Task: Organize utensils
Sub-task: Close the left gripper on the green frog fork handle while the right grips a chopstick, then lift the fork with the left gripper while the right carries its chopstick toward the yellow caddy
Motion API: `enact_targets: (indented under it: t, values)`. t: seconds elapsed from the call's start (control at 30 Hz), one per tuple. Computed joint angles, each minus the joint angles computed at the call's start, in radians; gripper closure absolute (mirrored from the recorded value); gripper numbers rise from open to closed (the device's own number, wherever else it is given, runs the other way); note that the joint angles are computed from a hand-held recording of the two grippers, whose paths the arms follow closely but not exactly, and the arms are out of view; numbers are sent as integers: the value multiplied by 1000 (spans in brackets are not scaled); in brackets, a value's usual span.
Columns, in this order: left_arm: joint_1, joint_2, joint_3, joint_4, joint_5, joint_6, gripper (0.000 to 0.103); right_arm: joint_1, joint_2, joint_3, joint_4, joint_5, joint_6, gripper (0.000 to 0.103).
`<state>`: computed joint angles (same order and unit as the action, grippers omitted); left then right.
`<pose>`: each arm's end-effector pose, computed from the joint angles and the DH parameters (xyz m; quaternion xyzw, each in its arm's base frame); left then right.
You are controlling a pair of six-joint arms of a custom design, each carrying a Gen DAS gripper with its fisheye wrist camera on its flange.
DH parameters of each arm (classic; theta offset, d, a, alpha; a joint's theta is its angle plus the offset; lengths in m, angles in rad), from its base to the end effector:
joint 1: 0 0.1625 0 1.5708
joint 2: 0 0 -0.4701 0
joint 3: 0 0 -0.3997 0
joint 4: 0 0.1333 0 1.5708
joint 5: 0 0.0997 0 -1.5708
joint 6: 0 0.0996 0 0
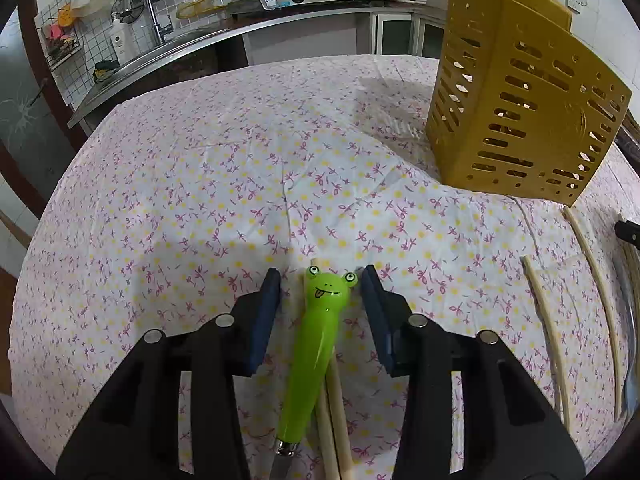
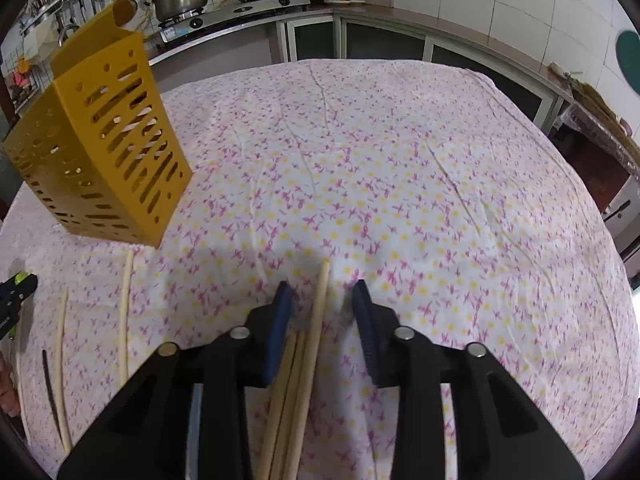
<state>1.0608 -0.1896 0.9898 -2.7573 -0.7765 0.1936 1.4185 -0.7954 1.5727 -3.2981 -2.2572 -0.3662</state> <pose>-0.2409 -0.8492 -0.0628 0.2422 0.8752 -0.2346 0.3470 -0.0421 -0.7368 0.2542 -0.0636 -0.8491 0.3396 0.3997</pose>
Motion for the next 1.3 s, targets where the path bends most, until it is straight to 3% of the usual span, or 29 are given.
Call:
enact_targets:
  t: [0.07,0.13,0.23,0.27,0.43,0.6,1.3]
  values:
    - [1,-1,4,-6,-4,6,64,3,18,-32,15,-15,-21,80]
    - [1,-6,14,-15,-10,7,65,3,24,-47,32,-11,-24,91]
    - [2,-11,21,-18,-15,-1,81,2,15,-47,57,1,-10,96]
    - [2,-13,22,-14,-16,-6,82,0,8,-44,69,14,1,97]
    - [8,-33,27,11,-56,-43,83,5,-17,-11,42,39,-9,98]
    - [-1,-58,62,-38,-74,-37,83,13,-38,16,6,61,-19,98]
    - [-65,-182,222,-251,-68,27,84,82,-164,177,-197,140,-86,97]
